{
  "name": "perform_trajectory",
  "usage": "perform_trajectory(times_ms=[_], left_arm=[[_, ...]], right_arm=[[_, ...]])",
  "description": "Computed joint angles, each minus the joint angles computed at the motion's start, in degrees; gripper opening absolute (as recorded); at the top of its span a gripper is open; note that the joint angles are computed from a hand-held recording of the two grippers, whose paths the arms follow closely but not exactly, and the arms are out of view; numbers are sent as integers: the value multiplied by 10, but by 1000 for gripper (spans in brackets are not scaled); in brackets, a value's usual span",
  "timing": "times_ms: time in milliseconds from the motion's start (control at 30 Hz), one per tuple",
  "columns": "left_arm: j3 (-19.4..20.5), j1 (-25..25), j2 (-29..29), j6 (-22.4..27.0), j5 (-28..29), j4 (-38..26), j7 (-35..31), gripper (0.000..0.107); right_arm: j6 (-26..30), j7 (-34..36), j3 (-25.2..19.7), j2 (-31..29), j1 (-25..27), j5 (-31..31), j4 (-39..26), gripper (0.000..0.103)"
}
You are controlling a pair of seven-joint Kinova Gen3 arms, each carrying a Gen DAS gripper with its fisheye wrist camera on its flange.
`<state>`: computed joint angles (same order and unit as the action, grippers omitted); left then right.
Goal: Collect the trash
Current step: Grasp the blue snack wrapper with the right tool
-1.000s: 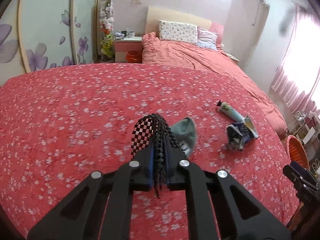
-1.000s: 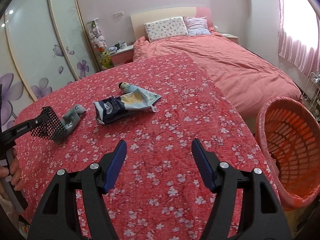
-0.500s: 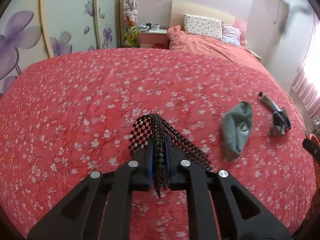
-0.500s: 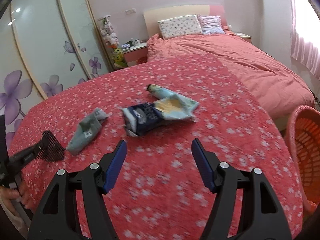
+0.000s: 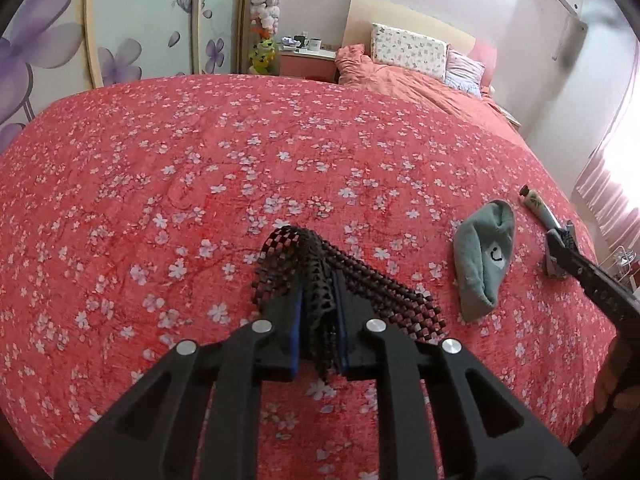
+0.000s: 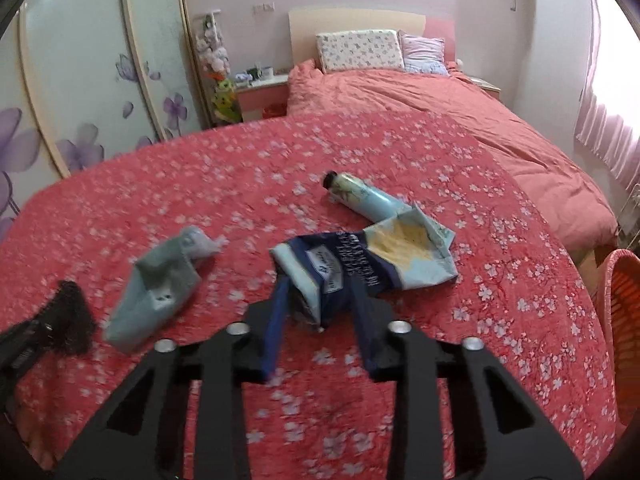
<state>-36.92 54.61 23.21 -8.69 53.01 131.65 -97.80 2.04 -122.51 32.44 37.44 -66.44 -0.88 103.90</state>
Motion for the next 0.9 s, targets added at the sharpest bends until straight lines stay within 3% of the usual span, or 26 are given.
perform_trajectory(times_ms=[33, 67, 200, 333, 400, 467, 533, 700, 900], left_arm=[[10, -8, -3, -4, 3, 2, -3, 15], [20, -16, -6, -8, 5, 3, -7, 15], [55, -45, -16, -23, 20, 9, -24, 15], [78, -62, -20, -31, 48, 10, -54, 15], [88, -70, -22, -35, 63, 10, -71, 15], [103, -83, -25, -40, 72, 11, -82, 15], [124, -101, -28, -46, 71, 12, -83, 15], [170, -141, -35, -60, 74, 15, -90, 15], [227, -191, -40, -78, 67, 20, -84, 15]], right_arm=[[0, 2, -1, -2, 1, 2, 3, 15], [-2, 6, -7, -10, 6, 4, 12, 13], [-29, 31, -3, -43, 5, -2, 66, 13], [-27, 59, -24, -79, 37, -17, 109, 15], [-28, 68, -34, -93, 50, -24, 126, 28], [-40, 76, -49, -111, 64, -33, 146, 49], [-49, 90, -46, -121, 61, -45, 160, 59], [-69, 112, -62, -136, 73, -88, 177, 59], [-88, 134, -68, -115, 72, -151, 144, 59]])
